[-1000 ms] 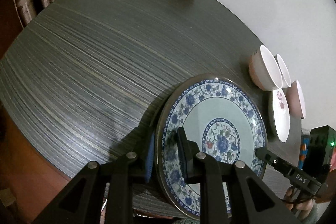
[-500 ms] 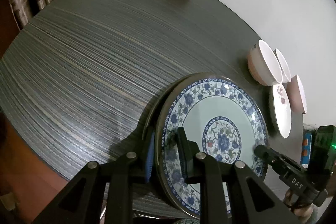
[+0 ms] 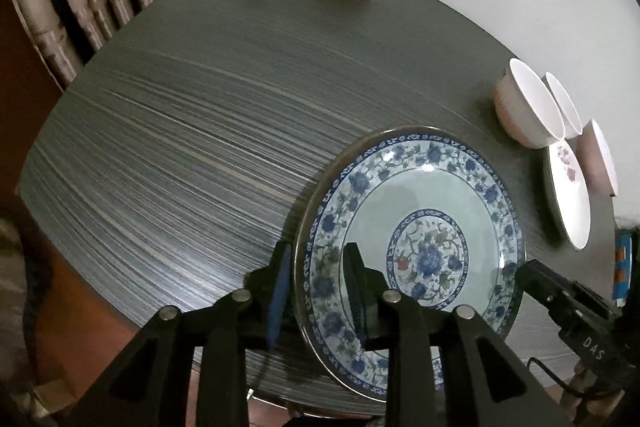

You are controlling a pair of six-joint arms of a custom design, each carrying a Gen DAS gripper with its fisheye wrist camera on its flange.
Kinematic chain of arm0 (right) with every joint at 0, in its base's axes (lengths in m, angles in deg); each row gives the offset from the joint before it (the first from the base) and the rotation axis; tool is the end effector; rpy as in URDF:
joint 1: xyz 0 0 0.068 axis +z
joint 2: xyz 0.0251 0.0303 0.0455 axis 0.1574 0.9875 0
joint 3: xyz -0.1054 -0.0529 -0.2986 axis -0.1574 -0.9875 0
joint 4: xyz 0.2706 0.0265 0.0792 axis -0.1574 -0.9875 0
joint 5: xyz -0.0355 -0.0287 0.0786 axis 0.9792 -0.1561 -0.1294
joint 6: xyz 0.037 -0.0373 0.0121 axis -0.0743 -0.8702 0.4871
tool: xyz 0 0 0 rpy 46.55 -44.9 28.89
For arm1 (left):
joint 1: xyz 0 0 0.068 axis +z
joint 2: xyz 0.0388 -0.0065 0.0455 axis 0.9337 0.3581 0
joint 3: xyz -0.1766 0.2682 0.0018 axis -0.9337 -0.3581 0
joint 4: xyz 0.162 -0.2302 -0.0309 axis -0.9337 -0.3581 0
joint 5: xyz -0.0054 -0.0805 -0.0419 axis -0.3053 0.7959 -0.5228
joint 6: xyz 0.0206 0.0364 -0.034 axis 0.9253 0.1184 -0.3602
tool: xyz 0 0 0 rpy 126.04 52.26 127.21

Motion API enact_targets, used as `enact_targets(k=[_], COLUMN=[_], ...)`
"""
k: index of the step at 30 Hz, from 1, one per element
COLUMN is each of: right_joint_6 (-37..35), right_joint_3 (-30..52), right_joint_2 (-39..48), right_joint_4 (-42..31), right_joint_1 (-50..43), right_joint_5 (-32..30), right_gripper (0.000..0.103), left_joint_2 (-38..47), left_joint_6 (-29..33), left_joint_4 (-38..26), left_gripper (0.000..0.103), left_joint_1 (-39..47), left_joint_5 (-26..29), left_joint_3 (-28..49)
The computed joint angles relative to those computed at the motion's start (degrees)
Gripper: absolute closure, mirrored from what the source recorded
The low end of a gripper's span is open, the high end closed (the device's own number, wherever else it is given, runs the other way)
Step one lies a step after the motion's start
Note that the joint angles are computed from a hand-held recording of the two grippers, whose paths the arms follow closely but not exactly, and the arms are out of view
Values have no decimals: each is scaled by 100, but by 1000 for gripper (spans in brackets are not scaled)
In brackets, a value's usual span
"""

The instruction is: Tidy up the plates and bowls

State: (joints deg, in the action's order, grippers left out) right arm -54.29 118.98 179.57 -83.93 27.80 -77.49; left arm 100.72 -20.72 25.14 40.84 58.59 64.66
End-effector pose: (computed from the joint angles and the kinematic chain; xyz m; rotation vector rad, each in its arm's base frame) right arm 0.3400 0.1262 0.1272 -0.3467 2.6622 0.5437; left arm 0.2849 -0.1481 0.1333 -0.4253 2.7488 -0.1742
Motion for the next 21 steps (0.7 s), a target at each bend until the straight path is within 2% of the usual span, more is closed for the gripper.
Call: enact_targets(k=[6,10,14,21], right_joint_6=[34,148,165,111], right_joint_3=[-25,-141,-303,-597], right_joint_2=[-31,-82,-167,-518], right_joint_4=[-6,88,179,356], right_joint_1=[-9,-117,-220,-286], right_joint_5=[-44,-238,-378,-131], right_gripper=[76,76,76,74], left_joint_2=[124,151,115,88], left_joint_6=[-37,-76,-141,-286], left_joint_4=[-59,-206,-263,-435], left_gripper=[74,73,64,60], left_joint_1=[-125,-307,-438,-644], left_joint_5=[-144,-477,-847,-1375], left_joint_3=[97,203,251,352])
